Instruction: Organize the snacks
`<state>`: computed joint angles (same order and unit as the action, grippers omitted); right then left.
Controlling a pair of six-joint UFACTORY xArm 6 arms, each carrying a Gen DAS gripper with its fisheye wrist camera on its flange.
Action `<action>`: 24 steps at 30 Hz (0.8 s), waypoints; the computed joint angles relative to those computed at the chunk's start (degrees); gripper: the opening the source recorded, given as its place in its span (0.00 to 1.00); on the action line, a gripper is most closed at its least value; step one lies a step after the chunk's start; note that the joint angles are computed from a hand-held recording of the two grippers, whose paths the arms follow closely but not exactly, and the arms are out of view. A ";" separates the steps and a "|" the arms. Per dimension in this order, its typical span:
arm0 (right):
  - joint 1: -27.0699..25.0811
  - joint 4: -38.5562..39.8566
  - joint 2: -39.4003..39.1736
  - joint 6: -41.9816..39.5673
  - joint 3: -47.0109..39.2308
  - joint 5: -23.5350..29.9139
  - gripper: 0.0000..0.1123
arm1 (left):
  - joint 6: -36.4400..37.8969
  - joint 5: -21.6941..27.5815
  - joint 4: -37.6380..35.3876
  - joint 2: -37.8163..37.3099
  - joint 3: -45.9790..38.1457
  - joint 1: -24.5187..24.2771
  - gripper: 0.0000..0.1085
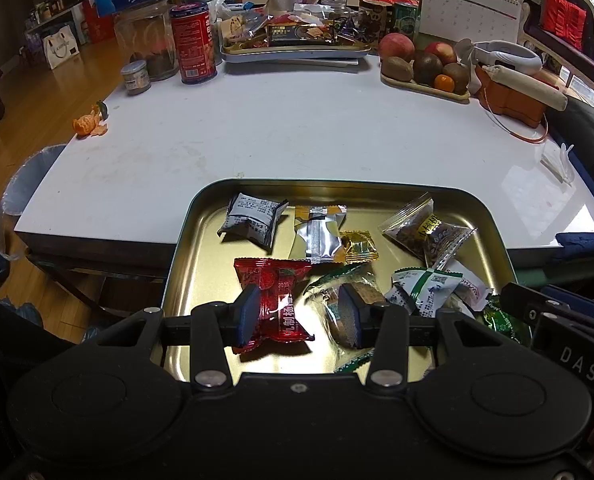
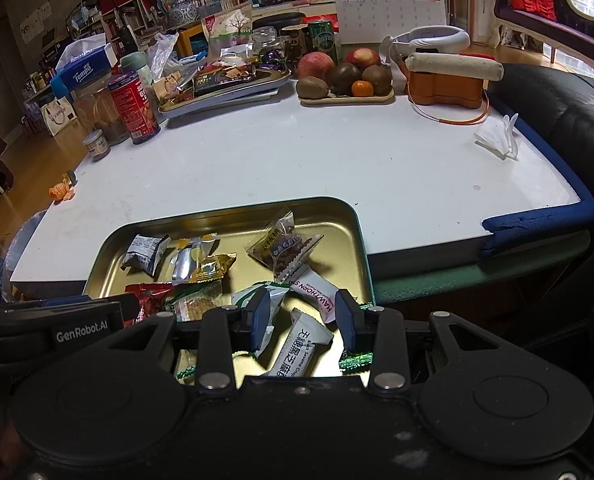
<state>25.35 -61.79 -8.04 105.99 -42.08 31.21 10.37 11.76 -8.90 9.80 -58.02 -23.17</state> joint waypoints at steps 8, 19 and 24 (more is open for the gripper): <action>0.02 0.09 0.00 -0.13 -0.02 -0.05 0.34 | 0.36 0.15 -0.40 -0.05 -0.04 0.00 0.48; 0.03 0.04 0.12 -0.06 -0.13 -0.18 0.34 | 0.55 0.16 -0.58 -0.02 -0.07 -0.01 0.48; 0.07 -0.02 0.10 0.09 -0.08 -0.23 0.34 | 0.56 0.13 -0.58 -0.07 -0.02 -0.04 0.48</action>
